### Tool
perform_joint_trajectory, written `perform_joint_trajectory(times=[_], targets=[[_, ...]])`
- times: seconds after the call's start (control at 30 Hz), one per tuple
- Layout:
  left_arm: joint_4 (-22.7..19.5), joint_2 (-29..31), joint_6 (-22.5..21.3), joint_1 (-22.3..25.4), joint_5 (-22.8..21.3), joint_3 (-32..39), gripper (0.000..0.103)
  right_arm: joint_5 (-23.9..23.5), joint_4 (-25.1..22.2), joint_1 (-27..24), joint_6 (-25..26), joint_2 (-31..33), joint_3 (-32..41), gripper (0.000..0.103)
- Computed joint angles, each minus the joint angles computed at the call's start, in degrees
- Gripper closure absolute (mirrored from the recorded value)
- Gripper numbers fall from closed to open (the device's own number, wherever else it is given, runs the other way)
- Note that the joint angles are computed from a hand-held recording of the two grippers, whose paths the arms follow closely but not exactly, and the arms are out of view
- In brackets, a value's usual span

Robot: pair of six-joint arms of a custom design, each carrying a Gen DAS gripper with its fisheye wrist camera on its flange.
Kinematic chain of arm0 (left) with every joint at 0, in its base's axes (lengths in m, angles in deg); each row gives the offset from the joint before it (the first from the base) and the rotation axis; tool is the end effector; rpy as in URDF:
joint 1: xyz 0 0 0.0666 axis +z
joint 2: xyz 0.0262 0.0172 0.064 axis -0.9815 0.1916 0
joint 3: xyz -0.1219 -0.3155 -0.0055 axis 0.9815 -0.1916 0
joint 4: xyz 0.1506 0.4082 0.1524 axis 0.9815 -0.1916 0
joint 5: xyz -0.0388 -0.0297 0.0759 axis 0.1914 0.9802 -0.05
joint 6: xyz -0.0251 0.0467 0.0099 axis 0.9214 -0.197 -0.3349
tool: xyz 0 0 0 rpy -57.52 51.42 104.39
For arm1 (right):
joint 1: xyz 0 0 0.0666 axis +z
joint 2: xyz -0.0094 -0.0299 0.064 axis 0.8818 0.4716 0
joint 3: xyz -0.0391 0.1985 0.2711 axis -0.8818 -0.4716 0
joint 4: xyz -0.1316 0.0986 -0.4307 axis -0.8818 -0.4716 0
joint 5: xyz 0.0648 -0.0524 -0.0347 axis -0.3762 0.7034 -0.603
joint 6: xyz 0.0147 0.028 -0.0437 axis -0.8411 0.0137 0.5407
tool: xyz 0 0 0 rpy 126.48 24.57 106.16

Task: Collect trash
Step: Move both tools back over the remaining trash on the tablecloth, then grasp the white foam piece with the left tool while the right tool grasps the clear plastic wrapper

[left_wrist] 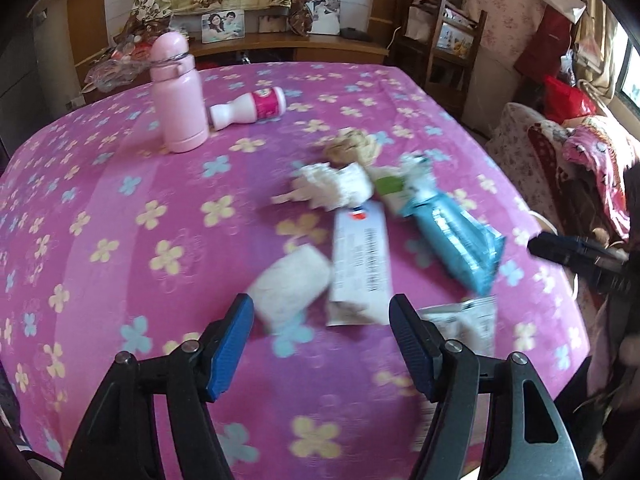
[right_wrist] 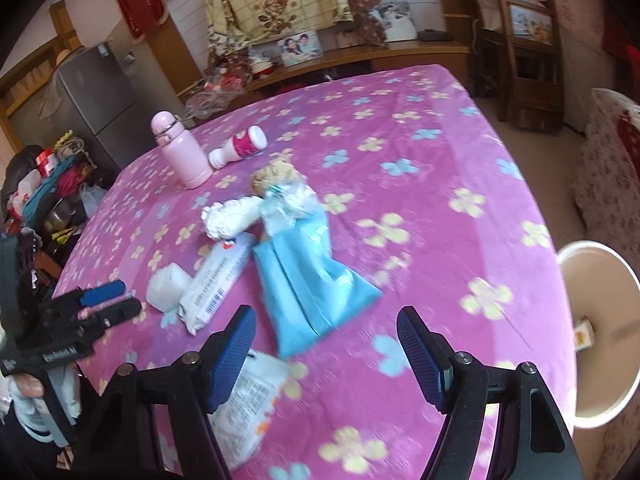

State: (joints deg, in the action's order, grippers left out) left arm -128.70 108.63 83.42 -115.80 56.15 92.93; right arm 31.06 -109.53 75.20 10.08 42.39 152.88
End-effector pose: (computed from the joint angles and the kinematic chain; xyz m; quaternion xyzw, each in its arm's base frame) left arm 0.5142 -0.3749 0.3870 0.0186 0.9525 -0.0557 0.2988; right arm 0.5660 0.1440 0.3871 -0.1052 0.9311 0.1863 0.2955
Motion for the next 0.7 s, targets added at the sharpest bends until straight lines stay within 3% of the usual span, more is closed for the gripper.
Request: perform_joint_trajectory(times=[0.2, 0.53, 0.57, 0.6, 0.63, 0.67, 0.7], targets=[[1.07, 0.67, -3.92, 0.92, -0.77, -1.25, 0.032, -0.12, -1.85, 2.37, 0.80, 8.59, 9.78, 0.027], [3.27, 3.28, -7.23, 2.60, 2.59, 0.03, 0.033, 3.73, -5.62, 4.69, 3.82, 22.79, 26.52, 0.027], [3.45, 3.39, -7.23, 2.69, 3.01, 0.07, 0.039, 3.97, -5.52, 4.79, 3.95, 23.52, 27.21, 0.027], [3.40, 3.56, -7.29, 2.85, 3.53, 0.17, 0.053, 4.42, -5.57, 4.92, 4.15, 24.53, 28.20, 0.028], [2.82, 3.92, -7.33, 2.87, 2.94, 0.54, 0.059, 4.52, -5.53, 4.96, 4.32, 25.05, 28.66, 0.033], [2.94, 3.88, -7.48, 2.85, 2.33, 0.41, 0.060, 4.50, -5.78, 5.02, 4.58, 25.54, 29.15, 0.060], [3.99, 3.31, -7.84, 2.96, 2.55, -0.43, 0.065, 4.60, -6.71, 5.08, 4.77, 26.35, 30.07, 0.073]])
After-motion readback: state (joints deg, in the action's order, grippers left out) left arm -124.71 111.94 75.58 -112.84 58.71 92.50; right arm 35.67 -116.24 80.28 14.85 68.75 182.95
